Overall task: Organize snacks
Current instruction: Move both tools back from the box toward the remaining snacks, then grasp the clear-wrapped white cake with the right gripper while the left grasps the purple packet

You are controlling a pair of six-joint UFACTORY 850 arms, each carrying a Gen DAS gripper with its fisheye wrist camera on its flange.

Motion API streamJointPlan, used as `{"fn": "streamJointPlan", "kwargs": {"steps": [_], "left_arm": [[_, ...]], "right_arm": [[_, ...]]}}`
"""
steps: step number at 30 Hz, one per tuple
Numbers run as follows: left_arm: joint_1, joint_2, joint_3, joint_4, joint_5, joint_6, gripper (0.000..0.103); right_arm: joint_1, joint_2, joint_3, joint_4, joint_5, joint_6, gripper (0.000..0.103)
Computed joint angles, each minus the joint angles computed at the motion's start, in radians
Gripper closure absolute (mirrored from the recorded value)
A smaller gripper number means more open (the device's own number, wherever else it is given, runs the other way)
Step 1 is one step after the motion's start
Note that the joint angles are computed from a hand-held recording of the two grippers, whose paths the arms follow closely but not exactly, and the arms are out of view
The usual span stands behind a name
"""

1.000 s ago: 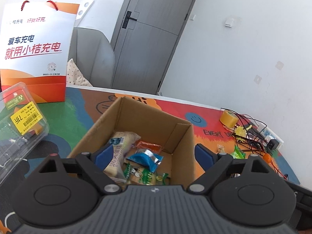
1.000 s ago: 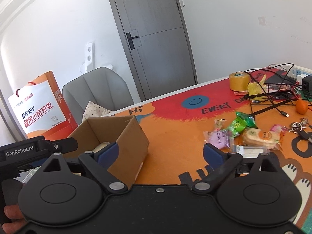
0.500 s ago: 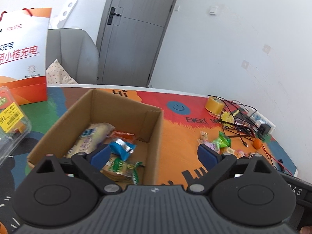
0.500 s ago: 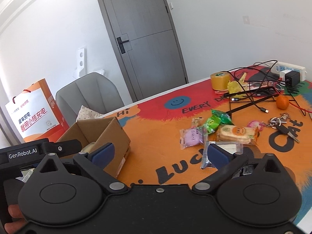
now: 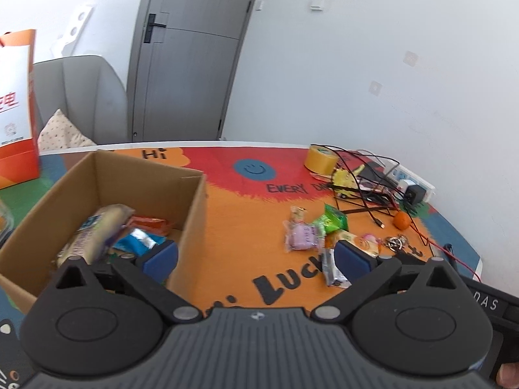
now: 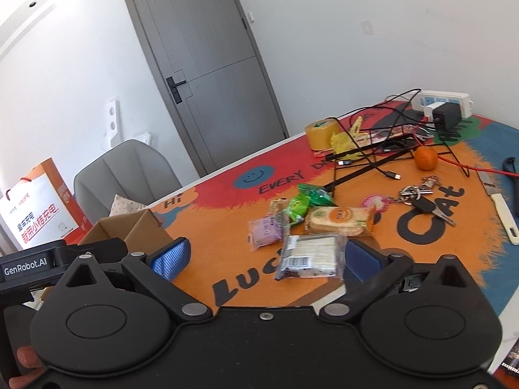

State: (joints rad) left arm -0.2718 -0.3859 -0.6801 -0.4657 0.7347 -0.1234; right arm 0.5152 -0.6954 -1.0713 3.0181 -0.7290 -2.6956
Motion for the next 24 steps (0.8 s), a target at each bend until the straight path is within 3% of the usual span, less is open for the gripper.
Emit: {"fn": "streamJointPlan", "kwargs": {"steps": [10, 24], "left_arm": [[-0.023, -0.068, -0.079, -0.024, -0.036, 0.049, 0.001], [-0.018, -0.161, -0.190, -0.006, -0.095, 0.075, 0.004]], "right_arm": [[-0.046, -0.027, -0.002, -0.027, -0.018, 0.046, 0.000], [-0.072, -0.112, -0.103, -0.105, 0.053, 0.130, 0.006]]}}
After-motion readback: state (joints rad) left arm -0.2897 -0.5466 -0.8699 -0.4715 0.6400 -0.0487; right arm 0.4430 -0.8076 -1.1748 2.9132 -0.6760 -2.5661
